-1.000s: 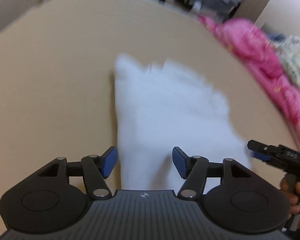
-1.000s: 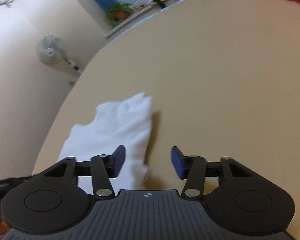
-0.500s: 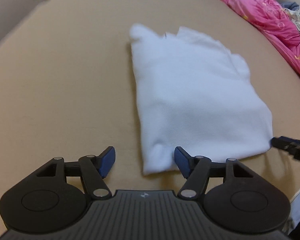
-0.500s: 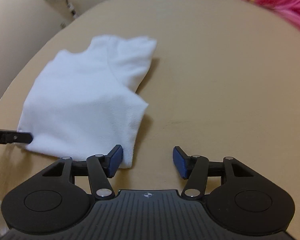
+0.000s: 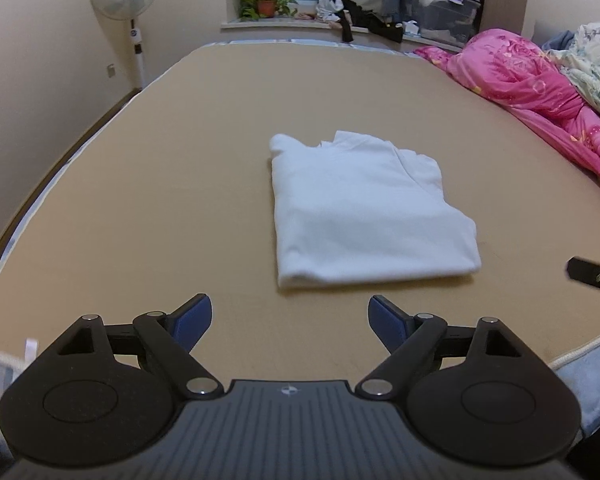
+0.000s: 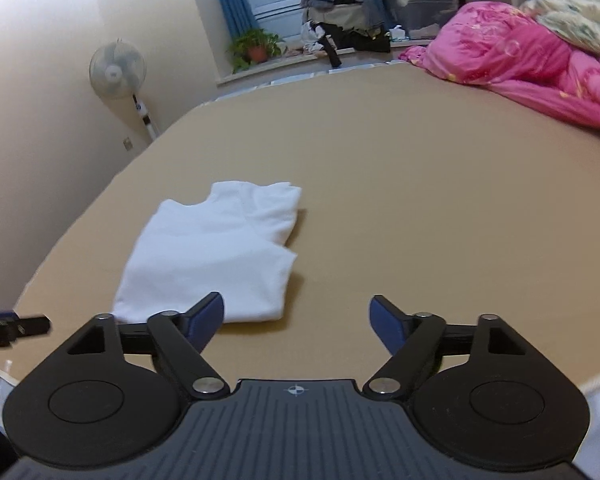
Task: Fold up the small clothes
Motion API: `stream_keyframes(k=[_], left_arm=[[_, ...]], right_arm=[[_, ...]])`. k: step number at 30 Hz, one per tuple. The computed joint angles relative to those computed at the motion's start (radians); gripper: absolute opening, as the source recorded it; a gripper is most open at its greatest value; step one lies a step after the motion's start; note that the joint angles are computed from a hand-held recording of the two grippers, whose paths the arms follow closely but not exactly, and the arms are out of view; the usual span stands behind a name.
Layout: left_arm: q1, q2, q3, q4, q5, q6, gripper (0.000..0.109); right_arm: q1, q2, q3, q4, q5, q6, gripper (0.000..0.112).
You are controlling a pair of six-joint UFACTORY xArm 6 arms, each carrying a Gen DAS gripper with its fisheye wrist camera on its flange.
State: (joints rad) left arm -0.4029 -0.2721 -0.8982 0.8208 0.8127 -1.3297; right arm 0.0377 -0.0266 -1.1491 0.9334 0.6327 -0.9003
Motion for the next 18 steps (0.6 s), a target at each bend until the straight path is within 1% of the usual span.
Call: stream_keyframes(k=[2,4,6,8,10,13,15,18], left_arm=[[-0.047,-0.010,0.025,0.042,0.027,-0.072,0.089],[-0.056,0.012,0.027,0.027,0.020,-0.073,0.089],[-0.053,0.047,0.010,0.027,0.017,-0.077,0.089],[-0.051,0.065,0.002,0.068,0.015,-0.111,0.089],[-0.037,0.090,-0.010,0.081,-0.005,-0.120,0.089],[-0.025,0.132,-0.040,0.074,-0.009,-0.115,0.089],[-0.020,0.150,-0.054,0.079,-0.006,-0.128,0.089],[-0.016,0.159,-0.059,0.103,-0.011,-0.151,0.089]], right_arm=[[0.008,-0.043,0.061,-0.001,-0.009,-0.023,0.084],[0.028,-0.068,0.094,-0.027,-0.025,-0.044,0.084],[0.051,-0.085,0.115,0.024,-0.045,-0.143,0.084],[0.077,-0.091,0.130,0.045,-0.092,-0.214,0.086],[0.092,-0.079,0.130,0.037,-0.118,-0.222,0.086],[0.096,-0.053,0.106,0.038,-0.120,-0.192,0.086],[0.095,-0.044,0.097,0.059,-0.126,-0.199,0.086],[0.097,-0.029,0.085,0.075,-0.135,-0.201,0.090]])
